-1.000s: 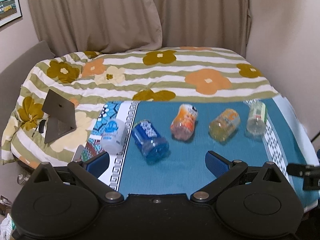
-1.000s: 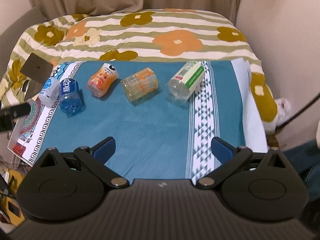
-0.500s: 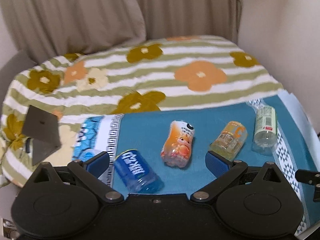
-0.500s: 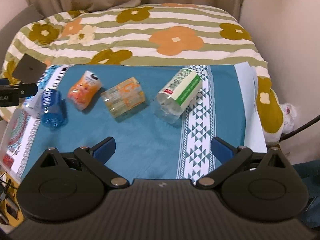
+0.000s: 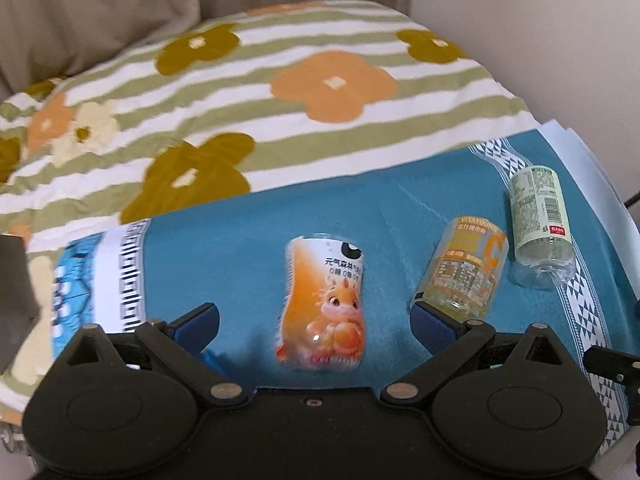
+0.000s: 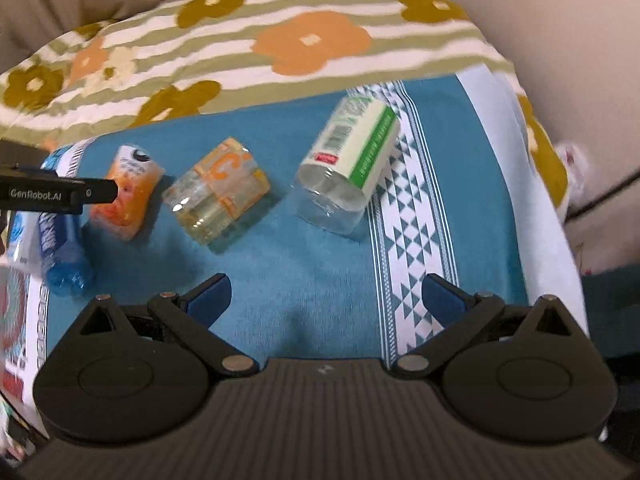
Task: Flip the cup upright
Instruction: 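Move the left gripper to the lying orange cartoon bottle and close on it, then lift the orange bottle with the left gripper, set it down, open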
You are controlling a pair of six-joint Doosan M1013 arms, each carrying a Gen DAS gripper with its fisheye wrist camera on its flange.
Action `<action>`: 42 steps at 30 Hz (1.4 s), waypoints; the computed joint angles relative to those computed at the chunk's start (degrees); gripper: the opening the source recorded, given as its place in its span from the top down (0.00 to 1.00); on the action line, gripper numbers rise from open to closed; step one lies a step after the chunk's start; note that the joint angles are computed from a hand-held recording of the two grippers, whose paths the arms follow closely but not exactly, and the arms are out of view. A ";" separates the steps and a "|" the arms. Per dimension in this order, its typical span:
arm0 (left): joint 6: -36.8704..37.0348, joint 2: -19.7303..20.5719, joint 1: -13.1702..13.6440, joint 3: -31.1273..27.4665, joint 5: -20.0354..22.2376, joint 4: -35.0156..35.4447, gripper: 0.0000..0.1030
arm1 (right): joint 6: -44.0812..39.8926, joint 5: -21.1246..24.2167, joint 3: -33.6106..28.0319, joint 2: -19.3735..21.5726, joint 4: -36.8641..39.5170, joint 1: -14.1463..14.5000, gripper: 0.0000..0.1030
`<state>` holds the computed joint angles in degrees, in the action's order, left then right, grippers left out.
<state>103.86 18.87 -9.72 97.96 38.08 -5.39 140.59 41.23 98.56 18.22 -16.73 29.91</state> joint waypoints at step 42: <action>-23.72 -11.60 -5.16 10.41 -4.37 13.04 0.37 | -15.05 -7.29 6.46 -5.12 9.44 -2.07 0.00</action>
